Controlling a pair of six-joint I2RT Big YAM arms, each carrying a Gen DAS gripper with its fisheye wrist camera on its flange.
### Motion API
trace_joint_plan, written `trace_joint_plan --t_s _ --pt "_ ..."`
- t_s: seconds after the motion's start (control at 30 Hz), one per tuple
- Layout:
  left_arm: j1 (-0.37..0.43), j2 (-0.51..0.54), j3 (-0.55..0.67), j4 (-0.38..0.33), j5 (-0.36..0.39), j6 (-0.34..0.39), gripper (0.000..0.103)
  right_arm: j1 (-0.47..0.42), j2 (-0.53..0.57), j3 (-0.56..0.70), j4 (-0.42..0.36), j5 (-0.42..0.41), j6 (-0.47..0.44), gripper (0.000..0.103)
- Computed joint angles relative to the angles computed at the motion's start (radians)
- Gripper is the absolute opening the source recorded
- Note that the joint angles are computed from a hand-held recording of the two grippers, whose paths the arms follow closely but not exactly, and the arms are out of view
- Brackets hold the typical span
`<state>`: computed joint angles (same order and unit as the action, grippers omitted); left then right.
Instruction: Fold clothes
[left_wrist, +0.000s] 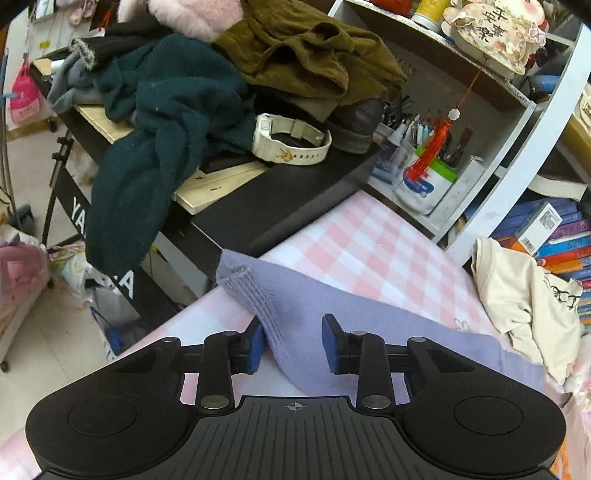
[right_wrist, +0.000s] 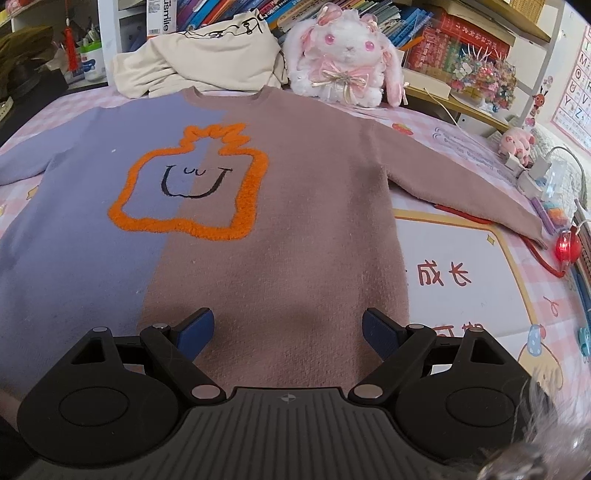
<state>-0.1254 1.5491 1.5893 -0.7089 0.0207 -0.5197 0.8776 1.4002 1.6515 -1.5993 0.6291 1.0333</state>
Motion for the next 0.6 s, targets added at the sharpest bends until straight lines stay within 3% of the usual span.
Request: trace_joint_plan --t_s 0.03,0.1,0.17,0.3,0.47,0.6 --pt "-0.001 0.001 0.001 -0.001 -0.003 -0.004 0.029 0.000 0.000 0.000 0.001 0.000 -0.002 0.087" --pt "-0.001 0.008 0.015 -0.024 -0.019 -0.003 0.015 -0.001 -0.001 0.000 0.002 0.000 -0.006 0.087" --pt "0.001 0.016 0.033 -0.055 -0.031 0.002 0.008 -0.001 -0.002 0.000 0.000 0.001 -0.007 0.087" --pt "0.003 0.015 0.039 -0.068 -0.030 -0.001 0.003 0.003 -0.006 -0.002 -0.010 0.005 0.006 0.087" --pt "-0.017 -0.037 0.000 0.029 0.005 0.023 0.003 0.012 -0.014 -0.008 -0.028 0.011 0.024 0.087" --pt "-0.051 -0.042 0.042 0.048 0.062 0.080 0.003 0.017 -0.029 -0.025 -0.023 0.010 0.036 0.087"
